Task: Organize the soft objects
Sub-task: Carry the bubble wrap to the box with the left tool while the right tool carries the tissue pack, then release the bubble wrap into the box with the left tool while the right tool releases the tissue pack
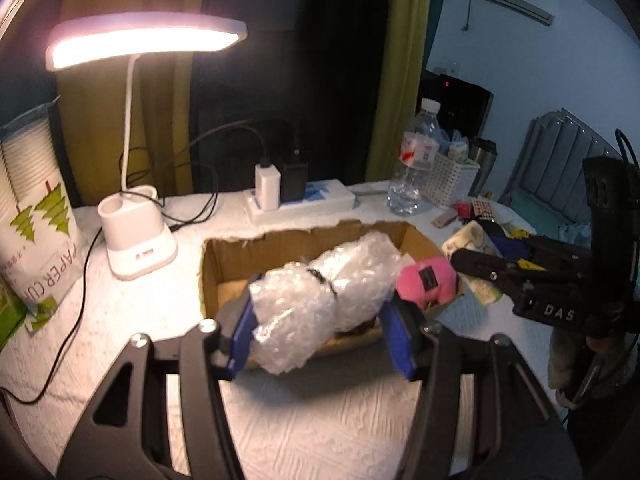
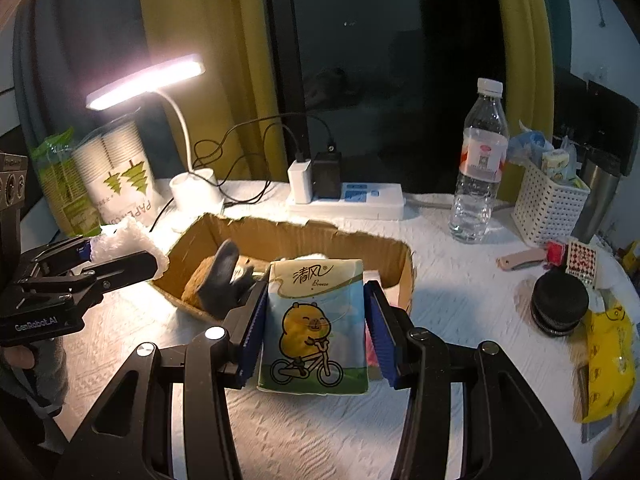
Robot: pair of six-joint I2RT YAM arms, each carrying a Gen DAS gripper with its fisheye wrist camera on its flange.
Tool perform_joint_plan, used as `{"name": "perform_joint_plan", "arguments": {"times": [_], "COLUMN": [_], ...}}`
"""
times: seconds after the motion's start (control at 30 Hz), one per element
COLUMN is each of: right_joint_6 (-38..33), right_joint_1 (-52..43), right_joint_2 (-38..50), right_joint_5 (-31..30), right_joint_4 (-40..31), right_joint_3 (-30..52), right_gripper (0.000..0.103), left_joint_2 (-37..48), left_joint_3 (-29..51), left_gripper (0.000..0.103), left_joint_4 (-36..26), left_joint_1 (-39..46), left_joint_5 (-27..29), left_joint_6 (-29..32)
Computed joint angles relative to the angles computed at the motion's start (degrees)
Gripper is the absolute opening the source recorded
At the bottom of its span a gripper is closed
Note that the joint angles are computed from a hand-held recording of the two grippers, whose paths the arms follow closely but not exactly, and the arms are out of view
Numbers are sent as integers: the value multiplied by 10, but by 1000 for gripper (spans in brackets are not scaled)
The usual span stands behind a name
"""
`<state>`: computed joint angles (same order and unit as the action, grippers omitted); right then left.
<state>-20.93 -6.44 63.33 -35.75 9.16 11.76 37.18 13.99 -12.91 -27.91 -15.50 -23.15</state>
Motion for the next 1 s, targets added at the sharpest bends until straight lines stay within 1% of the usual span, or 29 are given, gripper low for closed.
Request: {"name": "perform_joint_plan", "arguments": {"times": [0.2, 0.4, 0.67, 0.8, 0.9, 1.0], "right_joint_6": [24, 46, 75, 84, 90, 93], "right_joint_1": [1, 5, 21, 35, 42, 47], "right_joint_2": [68, 122, 241, 289, 316, 333], "right_joint_5": [2, 6, 12, 24, 29, 33], "right_joint_4": [63, 120, 210, 236, 246, 248], "right_joint_3": [23, 38, 68, 89, 103, 116], "right_gripper": [50, 50, 50, 50, 50, 50], "left_joint_2": [57, 127, 266, 326, 367, 386], "left_joint_3": [6, 5, 2, 11, 22, 30], "left_gripper": [57, 57, 57, 58, 58, 66], "left_joint_4": [73, 147, 277, 318, 336, 341], "left_joint_1": [56, 79, 117, 132, 142, 143], "left_joint_5": [39, 46, 69, 88, 104, 106], "left_joint_6": [31, 46, 57, 58, 57, 56]}}
